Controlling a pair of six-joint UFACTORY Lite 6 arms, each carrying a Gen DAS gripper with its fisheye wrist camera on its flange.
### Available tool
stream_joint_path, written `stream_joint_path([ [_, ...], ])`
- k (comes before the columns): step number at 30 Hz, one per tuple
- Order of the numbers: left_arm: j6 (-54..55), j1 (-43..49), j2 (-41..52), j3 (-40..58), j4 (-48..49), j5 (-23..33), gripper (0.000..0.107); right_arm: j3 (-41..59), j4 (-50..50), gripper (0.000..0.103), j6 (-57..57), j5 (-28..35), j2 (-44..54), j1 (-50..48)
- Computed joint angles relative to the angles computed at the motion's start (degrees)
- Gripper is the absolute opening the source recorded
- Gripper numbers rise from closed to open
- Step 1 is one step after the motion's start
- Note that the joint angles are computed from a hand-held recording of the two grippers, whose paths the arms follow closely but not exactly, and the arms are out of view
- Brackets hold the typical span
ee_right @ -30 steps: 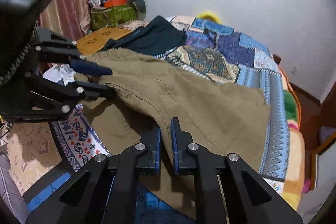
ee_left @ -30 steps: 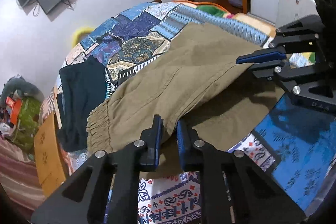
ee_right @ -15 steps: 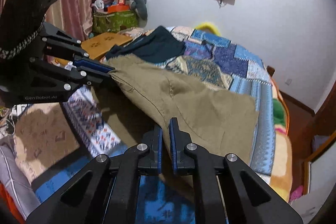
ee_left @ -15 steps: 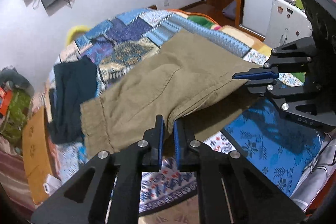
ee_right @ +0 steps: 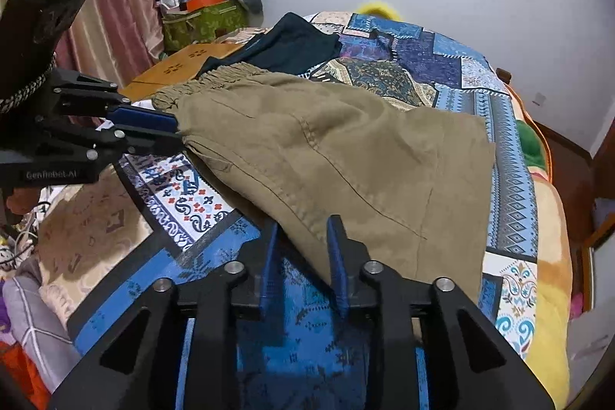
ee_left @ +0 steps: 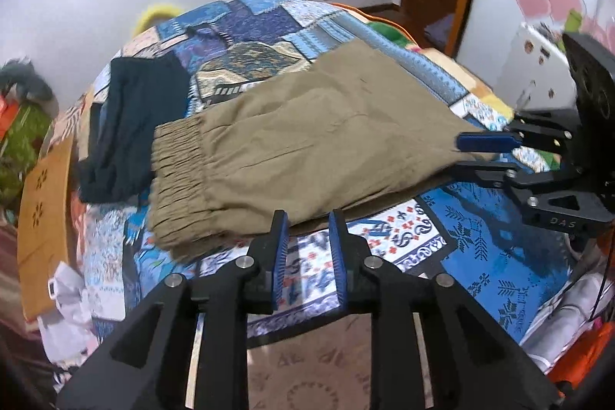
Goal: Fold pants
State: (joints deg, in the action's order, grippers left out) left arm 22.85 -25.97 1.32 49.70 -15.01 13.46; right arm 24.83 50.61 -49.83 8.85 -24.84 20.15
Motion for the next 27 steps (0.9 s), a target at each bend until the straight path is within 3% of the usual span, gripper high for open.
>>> stream_joint_path([
  [5, 12.03, 7.55, -1.33, 2.16, -13.91, 3.15, 0.038, -0.17, 0.33, 0.027, 1.02, 4.39, -5.06, -3.59],
  [13, 9.03, 12.43, 7.24, 11.72, -13.1, 3.37, 0.061, 5.61, 21.12, 0.034, -15.54, 6.93, 2.22, -8.55],
  [20, -10.0, 10.37, 16.39, 15.07, 6.46, 0.17, 0.069, 9.15, 37.74, 0.034, -28.43, 9.48, 14.02, -7.98],
  [25, -0.72, 12.34, 17.27, 12.43, -3.06, -2.78, 0.082, 8.19, 38.07, 0.035, -30.93, 9.32, 18.78, -8.7],
  [27, 4.8, 13.27, 17.26, 12.02, -8.39, -2.81, 0.083, 5.41, 40.45, 0.043, -33.93, 9.4, 16.67, -10.47],
])
